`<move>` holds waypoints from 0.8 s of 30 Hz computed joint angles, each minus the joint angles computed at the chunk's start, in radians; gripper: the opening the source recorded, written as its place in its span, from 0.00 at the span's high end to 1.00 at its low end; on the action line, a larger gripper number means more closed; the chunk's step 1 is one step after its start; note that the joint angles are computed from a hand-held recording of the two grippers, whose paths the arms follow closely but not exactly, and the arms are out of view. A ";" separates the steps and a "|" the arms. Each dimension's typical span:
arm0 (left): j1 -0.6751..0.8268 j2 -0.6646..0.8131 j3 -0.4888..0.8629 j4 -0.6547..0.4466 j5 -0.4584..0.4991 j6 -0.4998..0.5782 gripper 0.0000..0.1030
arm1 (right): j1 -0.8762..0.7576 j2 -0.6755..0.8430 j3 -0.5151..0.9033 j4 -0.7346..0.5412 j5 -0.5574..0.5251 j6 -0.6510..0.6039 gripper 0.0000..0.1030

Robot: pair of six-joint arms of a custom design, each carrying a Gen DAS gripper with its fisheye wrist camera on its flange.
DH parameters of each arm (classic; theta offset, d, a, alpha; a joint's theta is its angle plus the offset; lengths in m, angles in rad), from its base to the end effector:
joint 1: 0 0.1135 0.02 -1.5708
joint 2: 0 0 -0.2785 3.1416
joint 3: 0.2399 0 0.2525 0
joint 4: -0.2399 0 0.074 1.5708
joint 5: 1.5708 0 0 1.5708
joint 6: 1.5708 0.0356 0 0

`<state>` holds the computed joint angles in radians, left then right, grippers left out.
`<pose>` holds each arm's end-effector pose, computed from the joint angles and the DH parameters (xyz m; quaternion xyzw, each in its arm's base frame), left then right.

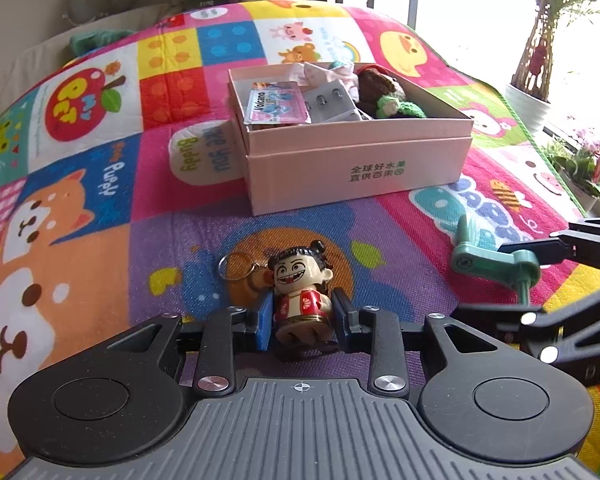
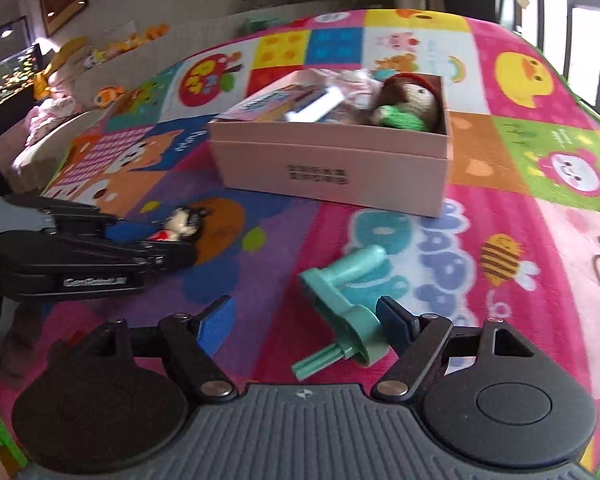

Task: Organize objects
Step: 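Grasp the teal crank toy with the right tool while the left tool holds the figurine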

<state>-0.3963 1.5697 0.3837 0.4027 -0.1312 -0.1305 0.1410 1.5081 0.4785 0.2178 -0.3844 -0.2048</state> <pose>0.2276 -0.0902 0.1101 0.0972 0.9167 -0.0412 0.3854 0.2496 0.0489 0.1345 -0.2266 0.8860 0.1657 0.3691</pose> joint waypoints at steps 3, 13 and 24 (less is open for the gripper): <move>0.018 -0.001 -0.014 0.023 0.024 -0.005 0.67 | 0.014 -0.013 -0.023 0.036 0.056 -0.016 0.24; 0.013 -0.002 -0.030 0.050 0.018 -0.006 0.67 | -0.090 -0.004 -0.040 0.090 0.159 -0.099 0.24; -0.008 0.005 -0.032 0.062 -0.016 -0.022 0.67 | -0.066 0.005 -0.017 0.047 0.088 0.016 0.16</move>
